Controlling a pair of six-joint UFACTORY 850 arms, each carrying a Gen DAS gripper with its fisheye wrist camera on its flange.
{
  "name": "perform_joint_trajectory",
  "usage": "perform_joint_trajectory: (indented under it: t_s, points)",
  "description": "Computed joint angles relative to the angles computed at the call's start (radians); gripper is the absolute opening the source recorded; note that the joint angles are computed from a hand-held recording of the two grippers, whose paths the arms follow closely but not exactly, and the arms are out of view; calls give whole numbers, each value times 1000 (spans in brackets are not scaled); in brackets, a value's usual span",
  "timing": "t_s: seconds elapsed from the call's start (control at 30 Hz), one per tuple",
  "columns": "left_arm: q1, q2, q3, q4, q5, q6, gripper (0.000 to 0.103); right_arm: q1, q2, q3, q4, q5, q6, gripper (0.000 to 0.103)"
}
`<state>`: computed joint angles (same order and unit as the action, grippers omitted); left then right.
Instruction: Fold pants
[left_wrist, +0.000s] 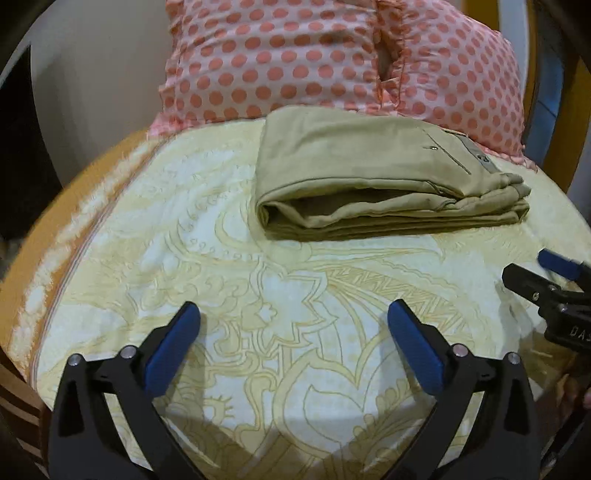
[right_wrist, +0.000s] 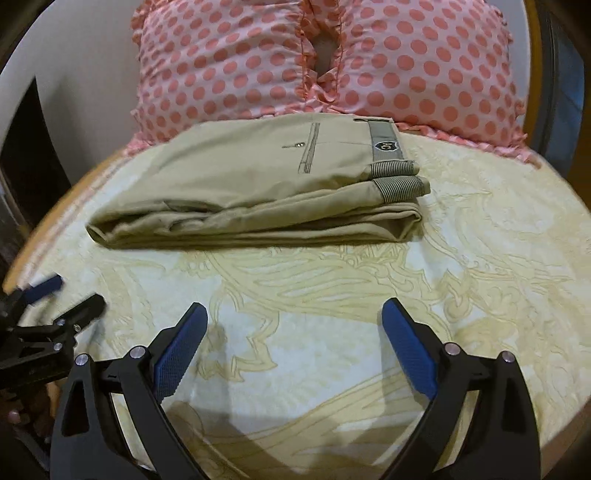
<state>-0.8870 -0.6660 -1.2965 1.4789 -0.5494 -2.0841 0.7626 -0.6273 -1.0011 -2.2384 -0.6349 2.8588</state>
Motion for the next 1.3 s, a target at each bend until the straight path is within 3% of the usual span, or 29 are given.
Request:
perform_joint_trajectory:
  t_s: [0.1,0.4,1.3]
  points:
    - [-5,1,9,26,-13,-47,101,41,-15,0,84,-53,-52,102]
    - [-13,3,22,66,-33,-99,101,53,-34,-16,122,-94,-45,102]
    - [-14,1,23,84,-34,-114,101,51,-38,-22,128,-101,-49,102]
